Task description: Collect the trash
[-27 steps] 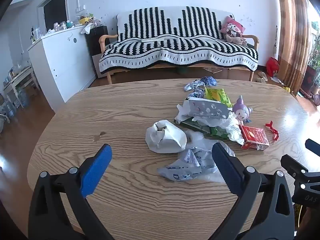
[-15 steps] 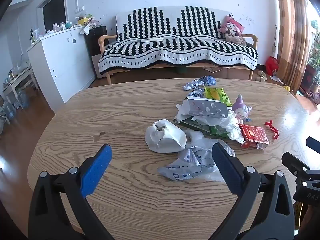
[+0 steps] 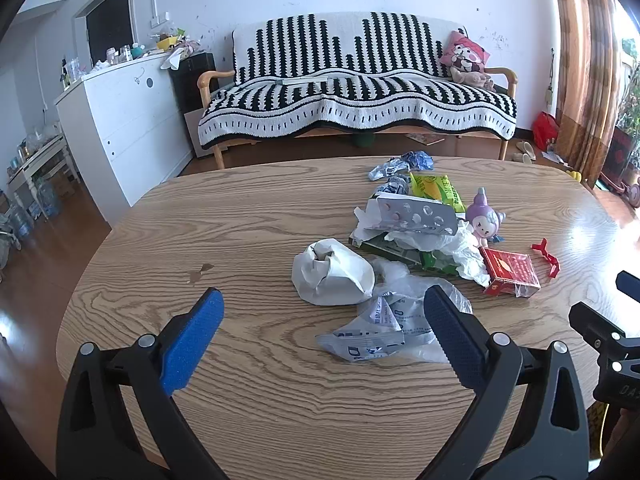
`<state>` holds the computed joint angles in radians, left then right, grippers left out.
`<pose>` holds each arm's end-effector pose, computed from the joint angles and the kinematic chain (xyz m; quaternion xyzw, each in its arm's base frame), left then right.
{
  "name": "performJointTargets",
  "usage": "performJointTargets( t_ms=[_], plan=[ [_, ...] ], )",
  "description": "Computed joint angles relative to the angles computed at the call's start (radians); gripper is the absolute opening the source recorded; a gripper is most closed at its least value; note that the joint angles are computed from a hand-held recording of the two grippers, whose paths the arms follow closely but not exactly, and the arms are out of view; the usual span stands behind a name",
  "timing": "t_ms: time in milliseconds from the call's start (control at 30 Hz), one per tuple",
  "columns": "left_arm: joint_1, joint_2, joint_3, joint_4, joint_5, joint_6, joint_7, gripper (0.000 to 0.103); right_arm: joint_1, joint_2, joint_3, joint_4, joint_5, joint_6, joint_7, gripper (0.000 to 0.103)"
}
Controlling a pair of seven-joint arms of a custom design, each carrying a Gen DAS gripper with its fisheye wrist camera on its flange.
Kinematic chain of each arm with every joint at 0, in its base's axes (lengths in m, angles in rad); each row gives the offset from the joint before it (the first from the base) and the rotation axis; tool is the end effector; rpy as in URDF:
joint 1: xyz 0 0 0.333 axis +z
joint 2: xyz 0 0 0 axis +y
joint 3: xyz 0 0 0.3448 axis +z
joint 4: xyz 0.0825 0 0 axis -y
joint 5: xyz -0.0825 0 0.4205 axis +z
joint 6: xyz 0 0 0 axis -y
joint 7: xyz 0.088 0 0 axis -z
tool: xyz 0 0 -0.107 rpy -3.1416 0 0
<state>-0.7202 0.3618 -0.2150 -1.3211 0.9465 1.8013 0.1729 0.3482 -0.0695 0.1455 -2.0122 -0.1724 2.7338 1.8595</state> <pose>0.5107 -0.5265 0.5997 -0.7341 0.5338 -0.2068 0.3652 0.5400 0.3008 0.5930 -0.7519 0.5323 -0.2087 0.3282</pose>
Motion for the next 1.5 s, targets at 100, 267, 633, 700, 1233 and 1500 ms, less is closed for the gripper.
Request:
performJointTargets(
  t_ms=[100,267,633,700,1233,1500],
  plan=[
    [0.000,0.000,0.000,0.000,0.000,0.000,0.000,0.097,-0.001,-0.008,0.000,-0.004,0.005,-0.002,-0.005,0.097],
    [-0.001,0.001,0.001,0.001,0.001,-0.002,0.000,0.097,-0.003,-0.007,0.002,-0.003,0.003,-0.001,-0.003,0.097],
    [0.002,-0.004,-0.002,-0.007,0.002,-0.001,-0.001,0.097,-0.001,-0.012,0.005,0.000,0.012,-0.004,-0.005,0.097],
    [0.002,-0.005,-0.002,-0.007,0.001,-0.001,-0.001,0.097,-0.001,-0.024,-0.001,-0.005,0.042,-0.003,-0.034,0.097],
    [0.003,-0.009,-0.004,-0.012,0.001,-0.003,-0.003,0.097,-0.007,-0.027,0.006,-0.004,0.050,-0.002,-0.040,0.097],
    [0.003,-0.007,-0.004,-0.009,0.001,-0.003,-0.002,0.097,-0.007,-0.027,0.007,-0.006,0.049,0.001,-0.037,0.097]
  ],
)
